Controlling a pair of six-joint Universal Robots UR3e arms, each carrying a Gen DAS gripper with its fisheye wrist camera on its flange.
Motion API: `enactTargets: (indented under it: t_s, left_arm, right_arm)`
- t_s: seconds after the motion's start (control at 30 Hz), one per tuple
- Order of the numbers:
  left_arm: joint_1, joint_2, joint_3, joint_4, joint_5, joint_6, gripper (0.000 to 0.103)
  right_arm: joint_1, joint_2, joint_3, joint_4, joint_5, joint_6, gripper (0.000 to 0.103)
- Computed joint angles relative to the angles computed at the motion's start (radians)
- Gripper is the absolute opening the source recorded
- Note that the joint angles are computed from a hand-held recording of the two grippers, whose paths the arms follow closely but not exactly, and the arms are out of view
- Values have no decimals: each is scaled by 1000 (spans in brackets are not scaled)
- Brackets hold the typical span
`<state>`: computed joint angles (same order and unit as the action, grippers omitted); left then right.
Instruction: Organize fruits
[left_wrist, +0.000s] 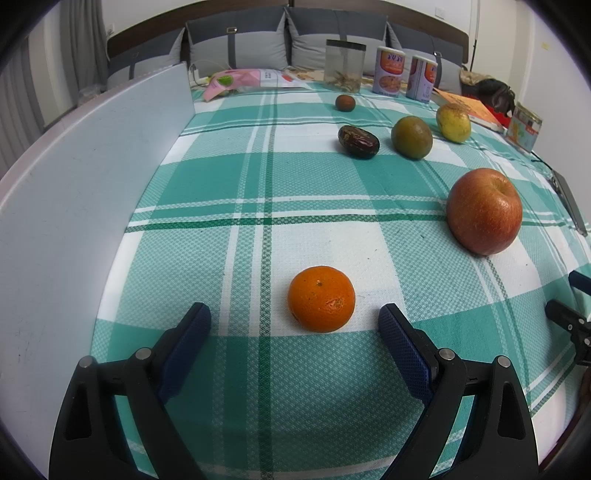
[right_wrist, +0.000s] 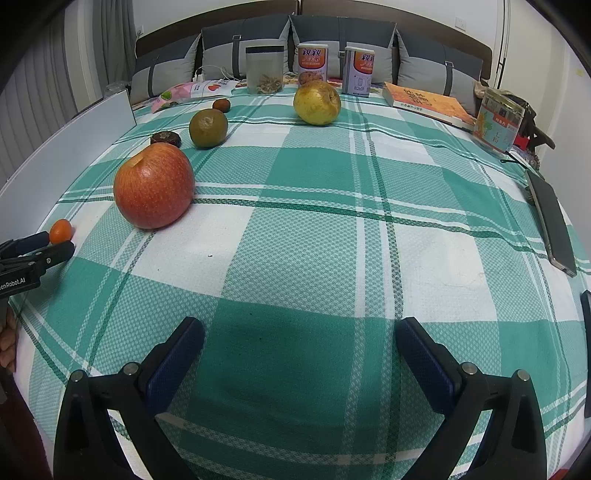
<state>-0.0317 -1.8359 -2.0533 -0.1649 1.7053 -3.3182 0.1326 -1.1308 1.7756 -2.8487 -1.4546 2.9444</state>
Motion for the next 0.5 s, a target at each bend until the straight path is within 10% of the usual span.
enactTargets:
  t_s: [0.33, 0.5]
  left_arm:
    - [5, 2, -2, 0, -10, 1, 94]
    - [92, 78, -25, -99, -191, 139, 101]
  right_arm:
    - [0, -1, 3, -2, 0, 0, 103]
    - [1, 0, 3, -3, 0, 0, 103]
